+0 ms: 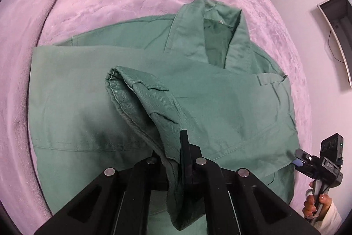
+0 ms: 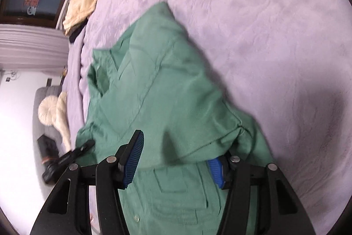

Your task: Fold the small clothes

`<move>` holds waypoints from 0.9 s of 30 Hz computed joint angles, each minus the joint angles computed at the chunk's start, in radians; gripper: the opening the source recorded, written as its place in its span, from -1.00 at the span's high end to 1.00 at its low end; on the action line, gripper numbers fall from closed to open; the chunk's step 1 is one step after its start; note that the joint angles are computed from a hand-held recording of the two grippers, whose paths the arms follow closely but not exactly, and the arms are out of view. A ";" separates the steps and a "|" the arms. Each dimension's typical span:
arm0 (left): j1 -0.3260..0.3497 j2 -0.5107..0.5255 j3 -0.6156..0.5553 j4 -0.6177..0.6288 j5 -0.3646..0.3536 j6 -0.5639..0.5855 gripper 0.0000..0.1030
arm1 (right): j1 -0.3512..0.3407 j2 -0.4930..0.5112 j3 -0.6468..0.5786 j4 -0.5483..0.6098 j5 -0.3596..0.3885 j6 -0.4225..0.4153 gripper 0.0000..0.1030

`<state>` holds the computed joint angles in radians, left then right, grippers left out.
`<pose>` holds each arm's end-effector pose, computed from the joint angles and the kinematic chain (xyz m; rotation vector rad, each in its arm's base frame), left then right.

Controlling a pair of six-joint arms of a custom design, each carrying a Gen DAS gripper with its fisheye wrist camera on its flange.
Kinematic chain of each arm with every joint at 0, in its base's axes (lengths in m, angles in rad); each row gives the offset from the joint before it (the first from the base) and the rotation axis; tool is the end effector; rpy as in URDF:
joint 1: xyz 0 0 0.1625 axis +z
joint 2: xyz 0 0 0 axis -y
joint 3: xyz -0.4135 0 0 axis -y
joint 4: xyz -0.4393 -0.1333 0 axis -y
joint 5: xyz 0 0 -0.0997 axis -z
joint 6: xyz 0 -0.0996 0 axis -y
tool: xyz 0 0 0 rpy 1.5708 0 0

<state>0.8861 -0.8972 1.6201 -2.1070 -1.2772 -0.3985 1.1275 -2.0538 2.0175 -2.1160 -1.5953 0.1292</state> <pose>-0.2967 -0.6197 0.0829 0.4369 2.7608 0.0112 -0.0469 -0.4039 0.5162 -0.8307 -2.7847 0.8533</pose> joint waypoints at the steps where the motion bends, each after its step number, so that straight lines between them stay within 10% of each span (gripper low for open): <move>1: 0.005 0.008 -0.003 0.016 0.008 -0.006 0.88 | -0.005 -0.005 -0.016 0.071 0.031 -0.032 -0.16; 6: 0.009 -0.005 0.031 0.002 0.015 -0.020 0.88 | 0.070 0.003 -0.095 0.199 0.079 -0.211 -0.16; 12: -0.007 0.006 0.021 0.026 0.052 -0.008 0.88 | 0.121 0.242 -0.255 -0.070 -0.250 -0.129 -0.29; 15: -0.021 0.002 0.023 0.030 0.080 0.002 0.88 | 0.090 0.341 -0.330 -0.037 -0.230 -0.115 -0.29; 17: -0.037 0.001 0.021 0.023 0.106 0.015 0.88 | 0.096 0.386 -0.362 0.002 -0.236 -0.125 0.19; 18: -0.044 -0.003 0.021 0.011 0.116 0.028 0.88 | 0.107 0.388 -0.365 0.013 -0.264 -0.145 0.94; 23: -0.046 0.009 0.005 -0.055 0.110 0.096 0.87 | 0.126 0.340 -0.305 -0.130 -0.339 -0.232 0.94; 27: -0.004 0.042 0.000 -0.021 0.086 0.040 0.79 | 0.048 0.350 -0.319 -0.098 -0.258 -0.200 0.90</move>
